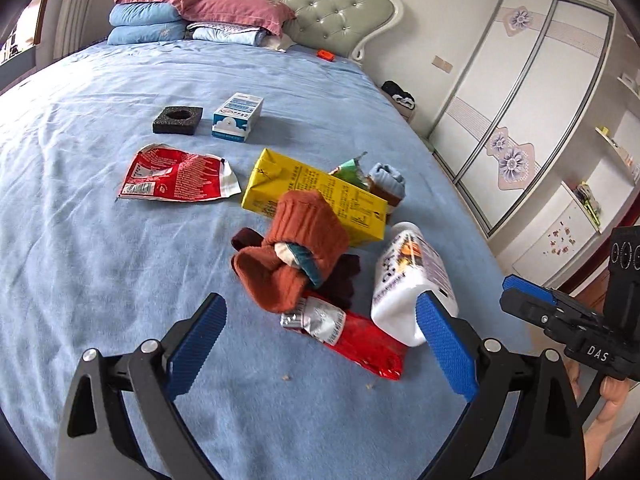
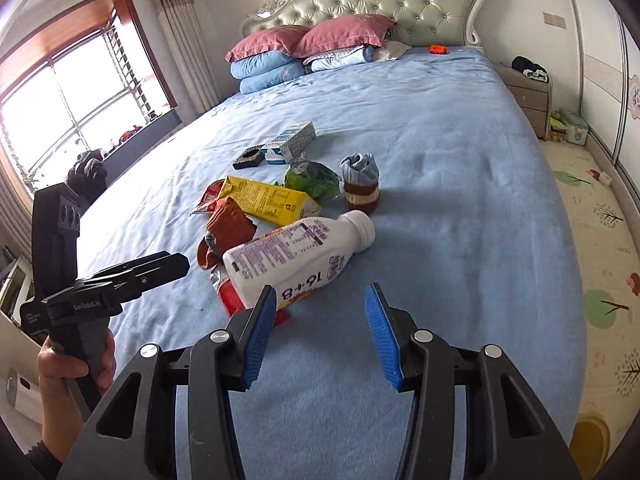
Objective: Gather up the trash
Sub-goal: 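Grasp the orange sock with the left tool while the right tool grasps the grey sock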
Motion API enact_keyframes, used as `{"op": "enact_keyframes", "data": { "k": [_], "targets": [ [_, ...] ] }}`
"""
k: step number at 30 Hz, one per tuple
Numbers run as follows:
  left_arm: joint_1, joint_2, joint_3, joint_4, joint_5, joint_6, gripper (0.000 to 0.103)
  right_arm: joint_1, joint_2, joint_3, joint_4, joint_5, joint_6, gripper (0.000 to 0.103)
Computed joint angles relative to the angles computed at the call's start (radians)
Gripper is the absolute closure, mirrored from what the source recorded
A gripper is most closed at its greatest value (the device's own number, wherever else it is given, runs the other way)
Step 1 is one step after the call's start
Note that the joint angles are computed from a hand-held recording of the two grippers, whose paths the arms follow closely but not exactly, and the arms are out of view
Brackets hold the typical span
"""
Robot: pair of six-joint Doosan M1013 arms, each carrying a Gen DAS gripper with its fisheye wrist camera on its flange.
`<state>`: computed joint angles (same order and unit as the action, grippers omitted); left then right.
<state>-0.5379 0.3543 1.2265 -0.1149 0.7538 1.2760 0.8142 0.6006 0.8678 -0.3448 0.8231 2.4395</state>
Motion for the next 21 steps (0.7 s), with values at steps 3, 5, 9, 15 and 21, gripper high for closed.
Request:
{"op": "enact_keyframes", "data": {
  "k": [3, 5, 9, 15, 21],
  "targets": [
    [0.010, 0.043, -0.049, -0.001, 0.027, -0.009, 0.008, -0.016, 0.036, -0.061, 0.014, 0.020, -0.033, 0.057],
    [0.016, 0.066, -0.074, -0.007, 0.034, -0.013, 0.008, -0.029, 0.055, -0.091, 0.040, 0.024, -0.058, 0.057],
    [0.023, 0.103, -0.116, -0.019, 0.051, -0.011, 0.008, -0.049, 0.091, -0.151, 0.068, 0.049, -0.101, 0.057],
    [0.025, 0.118, -0.126, 0.010, 0.053, -0.045, 0.041, -0.076, 0.135, -0.217, 0.113, 0.070, -0.145, 0.057],
    [0.053, 0.086, -0.071, -0.131, -0.033, 0.037, 0.055, -0.091, 0.184, -0.302, 0.117, 0.112, -0.174, 0.055]
  ]
}}
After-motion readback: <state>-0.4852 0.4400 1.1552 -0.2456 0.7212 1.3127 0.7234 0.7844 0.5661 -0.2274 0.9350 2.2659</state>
